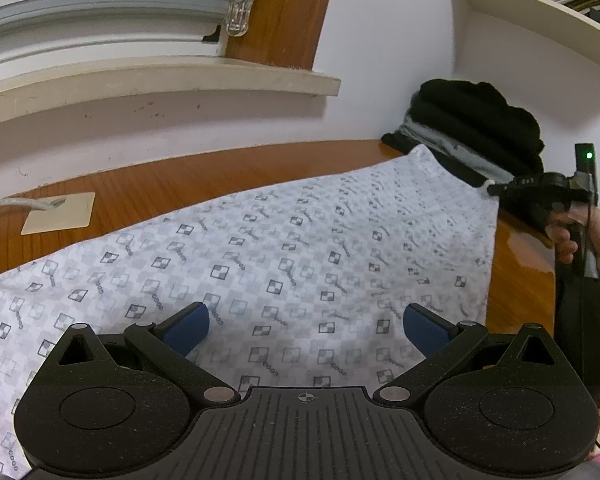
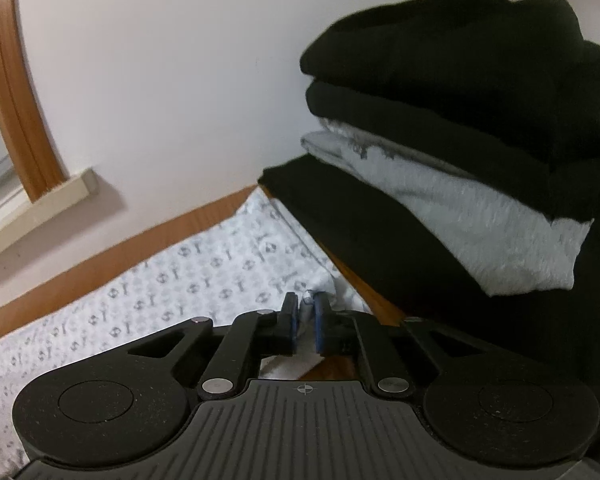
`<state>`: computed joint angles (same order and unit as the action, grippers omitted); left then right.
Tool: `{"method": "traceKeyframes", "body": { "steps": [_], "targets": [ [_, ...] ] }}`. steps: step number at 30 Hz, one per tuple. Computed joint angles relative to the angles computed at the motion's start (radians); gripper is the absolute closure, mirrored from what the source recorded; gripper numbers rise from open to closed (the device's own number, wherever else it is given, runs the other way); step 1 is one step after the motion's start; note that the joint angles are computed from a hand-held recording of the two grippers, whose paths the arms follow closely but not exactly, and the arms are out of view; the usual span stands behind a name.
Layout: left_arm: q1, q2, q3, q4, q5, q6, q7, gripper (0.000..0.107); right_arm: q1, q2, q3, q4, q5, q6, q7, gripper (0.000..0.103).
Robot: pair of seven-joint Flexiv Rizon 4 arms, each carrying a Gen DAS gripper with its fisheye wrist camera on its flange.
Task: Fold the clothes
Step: 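Lift the garment end with the right tool and carry it back along the garment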
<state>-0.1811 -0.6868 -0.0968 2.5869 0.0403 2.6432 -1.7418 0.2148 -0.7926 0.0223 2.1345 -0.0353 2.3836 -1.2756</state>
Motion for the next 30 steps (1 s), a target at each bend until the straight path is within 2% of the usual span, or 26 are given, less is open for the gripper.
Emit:
{"method": "traceKeyframes", "body": {
  "steps": [6,16,23,30],
  "targets": [
    [-0.013,0.01,0.002,0.0,-0.018,-0.019,0.009,0.004,0.003,0.013,0.007,0.006,0.0,0.039,-0.005,0.095],
    [-0.022,0.014,0.004,-0.001,-0.028,-0.027,0.011,0.004,0.08,0.051,0.027,0.01,-0.014,0.073,-0.069,0.099],
    [-0.024,0.014,0.005,-0.001,-0.03,-0.027,0.012,0.004,0.15,0.082,0.082,0.037,-0.089,0.101,-0.119,0.099],
    [-0.028,0.012,0.006,0.003,-0.039,-0.018,0.005,0.004,0.208,0.098,0.153,0.105,-0.237,0.136,-0.168,0.099]
  ]
}}
